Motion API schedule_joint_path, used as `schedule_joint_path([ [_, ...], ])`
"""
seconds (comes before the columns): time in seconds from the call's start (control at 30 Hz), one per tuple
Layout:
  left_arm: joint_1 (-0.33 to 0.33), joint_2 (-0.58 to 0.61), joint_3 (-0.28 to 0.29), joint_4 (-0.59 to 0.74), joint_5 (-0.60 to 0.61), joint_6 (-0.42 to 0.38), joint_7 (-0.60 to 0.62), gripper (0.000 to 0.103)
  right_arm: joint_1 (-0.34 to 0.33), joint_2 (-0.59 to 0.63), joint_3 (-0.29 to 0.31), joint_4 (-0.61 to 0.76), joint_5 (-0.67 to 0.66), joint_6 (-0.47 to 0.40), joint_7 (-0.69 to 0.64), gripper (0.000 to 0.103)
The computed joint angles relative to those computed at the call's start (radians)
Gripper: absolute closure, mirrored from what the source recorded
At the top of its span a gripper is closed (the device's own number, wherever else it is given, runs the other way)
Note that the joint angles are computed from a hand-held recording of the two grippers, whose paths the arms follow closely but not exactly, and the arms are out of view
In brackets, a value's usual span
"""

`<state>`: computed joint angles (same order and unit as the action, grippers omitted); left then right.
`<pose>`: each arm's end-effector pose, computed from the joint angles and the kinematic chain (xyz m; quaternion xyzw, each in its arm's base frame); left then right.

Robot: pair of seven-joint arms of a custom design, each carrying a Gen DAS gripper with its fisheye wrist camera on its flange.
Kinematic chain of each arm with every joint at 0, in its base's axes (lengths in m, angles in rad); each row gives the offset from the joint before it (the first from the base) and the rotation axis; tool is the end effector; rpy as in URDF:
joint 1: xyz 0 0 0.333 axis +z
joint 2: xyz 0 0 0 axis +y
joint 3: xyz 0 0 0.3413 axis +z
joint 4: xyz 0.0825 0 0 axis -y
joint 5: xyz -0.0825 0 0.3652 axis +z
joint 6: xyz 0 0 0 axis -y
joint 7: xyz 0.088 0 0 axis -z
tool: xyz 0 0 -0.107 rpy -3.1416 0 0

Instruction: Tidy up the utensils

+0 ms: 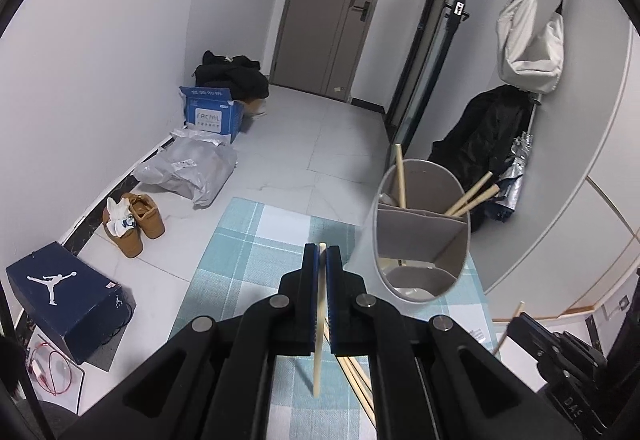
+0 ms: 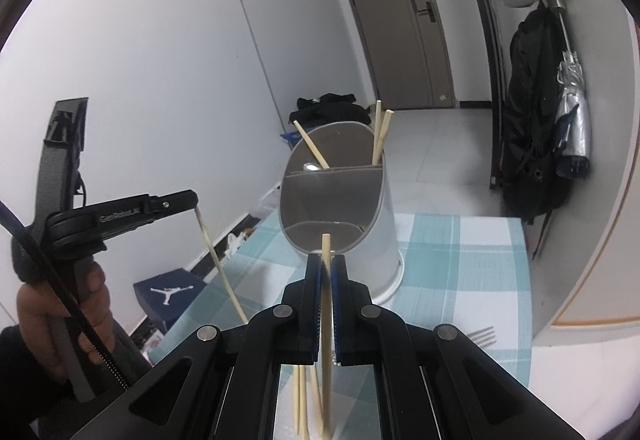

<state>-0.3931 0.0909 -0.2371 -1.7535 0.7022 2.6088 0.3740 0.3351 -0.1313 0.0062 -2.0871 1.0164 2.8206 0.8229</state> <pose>0.4988 -0.3725 0.6267 -0.6671 0.6004 -0.3842 0.2164 0.5194 0.1398 0.5972 -0.6858 0.5337 -0.1231 0.4791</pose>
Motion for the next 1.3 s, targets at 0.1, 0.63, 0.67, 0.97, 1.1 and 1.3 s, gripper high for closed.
schedule_joint_path([
  [0.1,-0.008,-0.001,-0.003,0.002,0.019,-0.015,-0.006,0.103,0.006,-0.005,0.002,-0.006,0.010,0.012,-0.024,0.099],
  [0.63,-0.023,0.000,-0.018,0.051,-0.036,-0.035,0.128,0.103,0.017,-0.027,-0.016,0.026,0.102,0.041,-0.085,0.099],
  [0.67,-0.022,0.000,-0.018,0.059,-0.047,-0.031,0.139,0.103,0.016,-0.027,-0.017,0.033,0.104,0.041,-0.085,0.099],
  [0.97,-0.020,0.004,-0.016,0.139,-0.091,-0.007,0.207,0.103,-0.005,0.000,-0.021,0.131,0.090,0.013,-0.050,0.099],
  [1.1,-0.021,0.026,-0.012,0.203,-0.126,0.003,0.243,0.103,-0.023,0.024,-0.017,0.195,0.070,-0.011,-0.030,0.099],
  [1.3,-0.037,0.087,0.007,0.325,-0.165,0.009,0.282,0.103,-0.054,0.085,-0.001,0.313,0.028,-0.039,0.003,0.099],
])
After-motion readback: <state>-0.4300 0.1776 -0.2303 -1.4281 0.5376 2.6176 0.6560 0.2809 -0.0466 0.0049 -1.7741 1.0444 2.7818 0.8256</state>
